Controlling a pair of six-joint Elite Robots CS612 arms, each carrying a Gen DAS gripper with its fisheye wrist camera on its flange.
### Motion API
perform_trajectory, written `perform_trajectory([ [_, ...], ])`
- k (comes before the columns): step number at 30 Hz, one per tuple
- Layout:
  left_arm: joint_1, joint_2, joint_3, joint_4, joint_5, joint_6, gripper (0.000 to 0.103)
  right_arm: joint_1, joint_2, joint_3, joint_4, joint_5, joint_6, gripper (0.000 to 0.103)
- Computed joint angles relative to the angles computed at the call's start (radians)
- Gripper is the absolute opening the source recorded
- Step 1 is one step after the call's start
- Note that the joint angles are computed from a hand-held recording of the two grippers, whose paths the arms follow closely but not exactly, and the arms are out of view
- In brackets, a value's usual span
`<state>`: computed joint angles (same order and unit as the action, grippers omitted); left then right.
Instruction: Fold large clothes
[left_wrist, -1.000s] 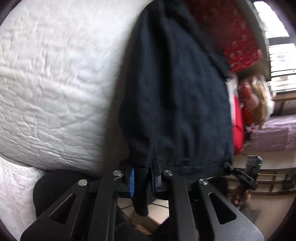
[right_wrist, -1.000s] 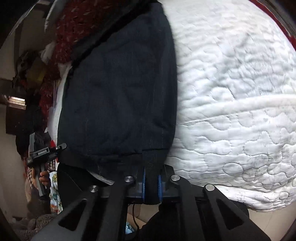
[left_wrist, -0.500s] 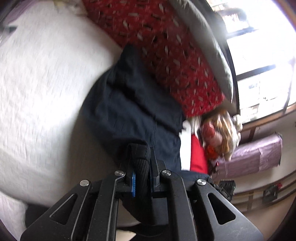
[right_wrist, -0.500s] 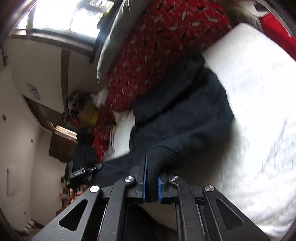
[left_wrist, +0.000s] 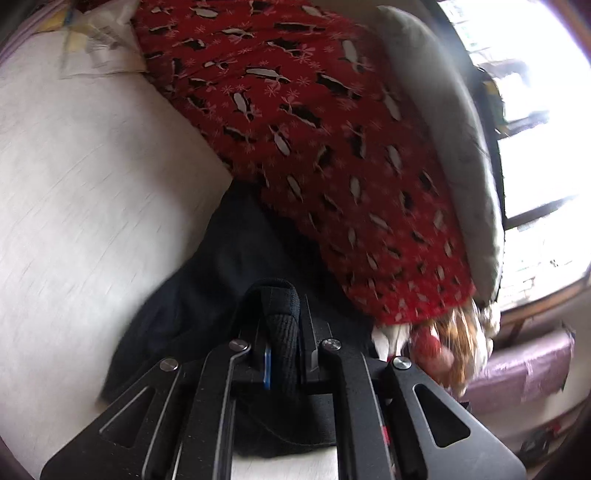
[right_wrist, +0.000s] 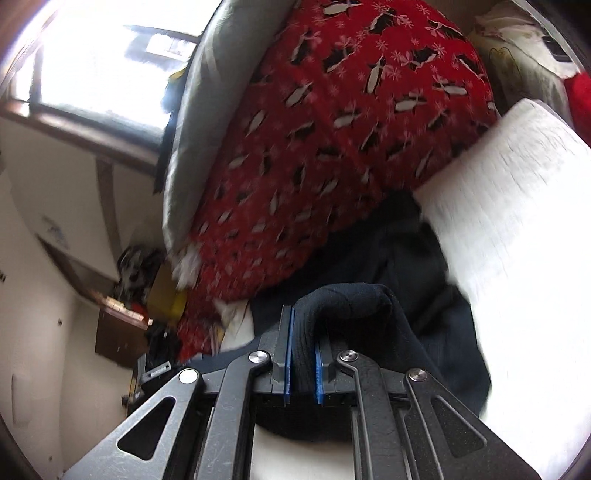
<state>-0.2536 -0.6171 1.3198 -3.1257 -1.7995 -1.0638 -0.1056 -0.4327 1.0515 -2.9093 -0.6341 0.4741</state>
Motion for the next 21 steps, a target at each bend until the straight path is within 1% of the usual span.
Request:
perform_trajectory([
  [1,0.005,0.023,-0.042,0.021,0.002,-0.002,0.007,0.002,0.023,-0.038,-0.002,-0.009,0.026,0.007],
  [3,0.011,0.061,-0.114,0.068,0.02,-0.001,0.007,0.01,0.09,-0.153,0.003,-0.038,0.098,0.006],
  [4,0.013,0.081,-0.154,0.102,0.034,0.011,0.007,0.015,0.128,-0.222,0.018,-0.058,0.124,0.005],
  [5,0.015,0.102,-0.194,0.139,0.052,0.012,0.007,0.018,0.151,-0.266,0.033,-0.075,0.138,0.005],
  [6,0.017,0.118,-0.222,0.164,0.057,0.014,0.007,0.022,0.188,-0.334,0.06,-0.092,0.162,0.005],
  [8,0.022,0.16,-0.303,0.257,0.07,0.024,0.007,0.029,0.252,-0.454,0.123,-0.13,0.19,0.005],
  [9,0.026,0.183,-0.344,0.294,0.066,0.024,0.007,0.032,0.278,-0.501,0.151,-0.152,0.197,0.005],
  [10,0.028,0.205,-0.383,0.334,0.066,0.027,0.007,0.035,0.315,-0.567,0.181,-0.172,0.214,0.005],
  [12,0.033,0.24,-0.447,0.4,0.05,0.034,0.008,0.039,0.379,-0.683,0.241,-0.185,0.241,0.005],
  [13,0.037,0.255,-0.477,0.433,0.029,0.032,0.008,0.041,0.405,-0.733,0.282,-0.193,0.237,0.005],
  [14,0.043,0.267,-0.495,0.43,-0.002,0.013,0.009,0.045,0.429,-0.787,0.346,-0.219,0.219,0.007],
  [15,0.048,0.274,-0.502,0.415,-0.029,-0.002,0.009,0.047,0.442,-0.817,0.383,-0.238,0.215,0.011],
  [16,0.056,0.279,-0.505,0.387,-0.066,-0.022,0.01,0.047,0.455,-0.843,0.405,-0.252,0.224,0.012],
  [17,0.064,0.283,-0.5,0.335,-0.105,-0.049,0.01,0.045,0.454,-0.837,0.386,-0.262,0.251,0.013],
  [18,0.07,0.285,-0.493,0.295,-0.134,-0.07,0.01,0.042,0.439,-0.803,0.342,-0.272,0.271,0.02],
  [19,0.076,0.286,-0.487,0.262,-0.165,-0.086,0.011,0.039,0.423,-0.767,0.301,-0.276,0.284,0.033],
  [20,0.082,0.283,-0.477,0.239,-0.19,-0.091,0.011,0.034,0.395,-0.708,0.251,-0.285,0.293,0.039],
  [21,0.084,0.279,-0.47,0.225,-0.196,-0.098,0.012,0.033,0.379,-0.677,0.236,-0.296,0.287,0.045],
])
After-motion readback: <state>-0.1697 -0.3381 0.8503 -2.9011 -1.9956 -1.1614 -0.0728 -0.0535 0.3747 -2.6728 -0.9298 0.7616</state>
